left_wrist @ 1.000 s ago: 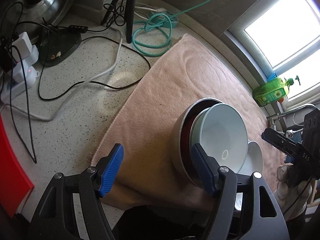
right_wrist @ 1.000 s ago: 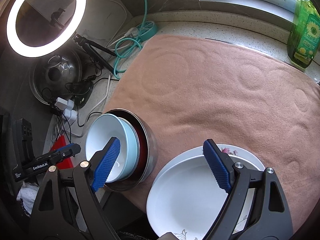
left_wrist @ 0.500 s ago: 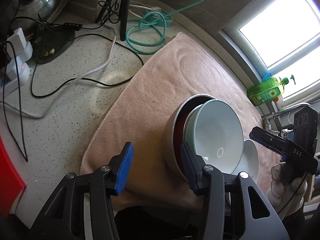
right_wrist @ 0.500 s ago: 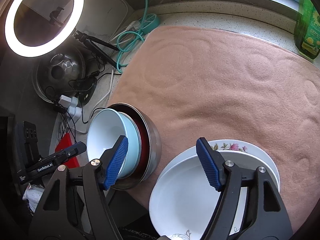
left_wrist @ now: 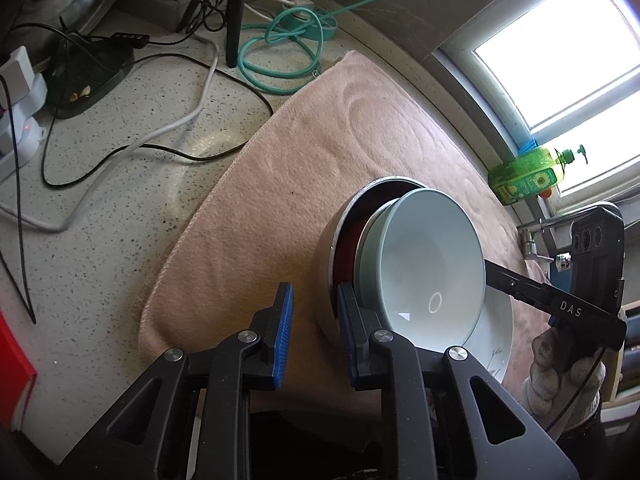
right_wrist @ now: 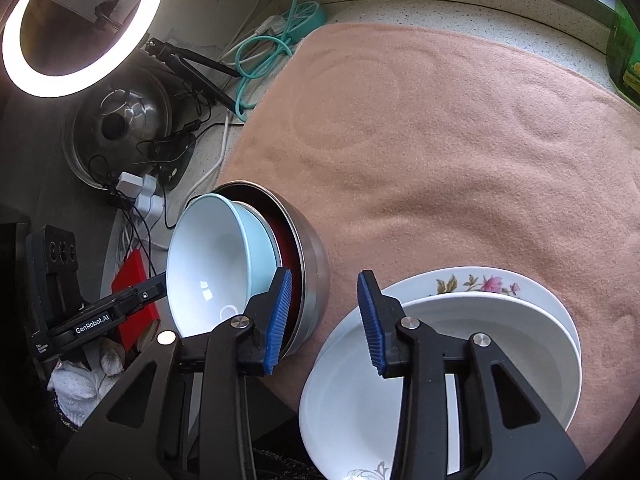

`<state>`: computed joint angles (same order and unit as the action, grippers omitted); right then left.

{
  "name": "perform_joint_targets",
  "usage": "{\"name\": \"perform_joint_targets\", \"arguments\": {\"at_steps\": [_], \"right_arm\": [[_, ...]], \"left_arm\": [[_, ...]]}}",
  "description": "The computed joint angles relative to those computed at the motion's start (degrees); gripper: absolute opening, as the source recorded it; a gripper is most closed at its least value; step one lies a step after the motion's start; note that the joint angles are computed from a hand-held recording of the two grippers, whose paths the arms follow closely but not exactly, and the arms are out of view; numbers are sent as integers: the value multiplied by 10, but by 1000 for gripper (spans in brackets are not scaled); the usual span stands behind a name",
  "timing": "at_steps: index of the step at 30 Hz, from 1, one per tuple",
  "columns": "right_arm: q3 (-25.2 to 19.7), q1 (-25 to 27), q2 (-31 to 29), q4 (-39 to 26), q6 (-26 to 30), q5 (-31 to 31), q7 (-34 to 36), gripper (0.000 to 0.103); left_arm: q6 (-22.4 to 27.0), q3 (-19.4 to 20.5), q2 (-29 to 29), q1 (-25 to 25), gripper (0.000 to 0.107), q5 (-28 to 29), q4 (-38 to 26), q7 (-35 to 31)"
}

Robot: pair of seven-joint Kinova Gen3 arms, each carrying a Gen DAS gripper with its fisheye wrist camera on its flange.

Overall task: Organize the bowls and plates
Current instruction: 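Move both tools to the rim of the nested bowl stack, then close both tools on the rim of the nested bowl stack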

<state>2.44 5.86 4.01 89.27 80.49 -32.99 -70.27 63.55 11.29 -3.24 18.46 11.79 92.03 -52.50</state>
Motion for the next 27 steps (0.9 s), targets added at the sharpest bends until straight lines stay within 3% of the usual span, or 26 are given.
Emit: {"name": "perform_joint_targets", "arguments": {"at_steps": [9,14,27], "right_arm": [[-7,-6,10,1,3,0,3,16],[-9,-9,9,1,1,0,3,11],[-12,-23,1,0,-12,20,-8,11]], "left_arm": [[-7,-1,8,2,12,11,1,-9],[-9,-1,11,3,9,12,0,-12],[-1,5,19,11,9,-13,-14,-9]]}}
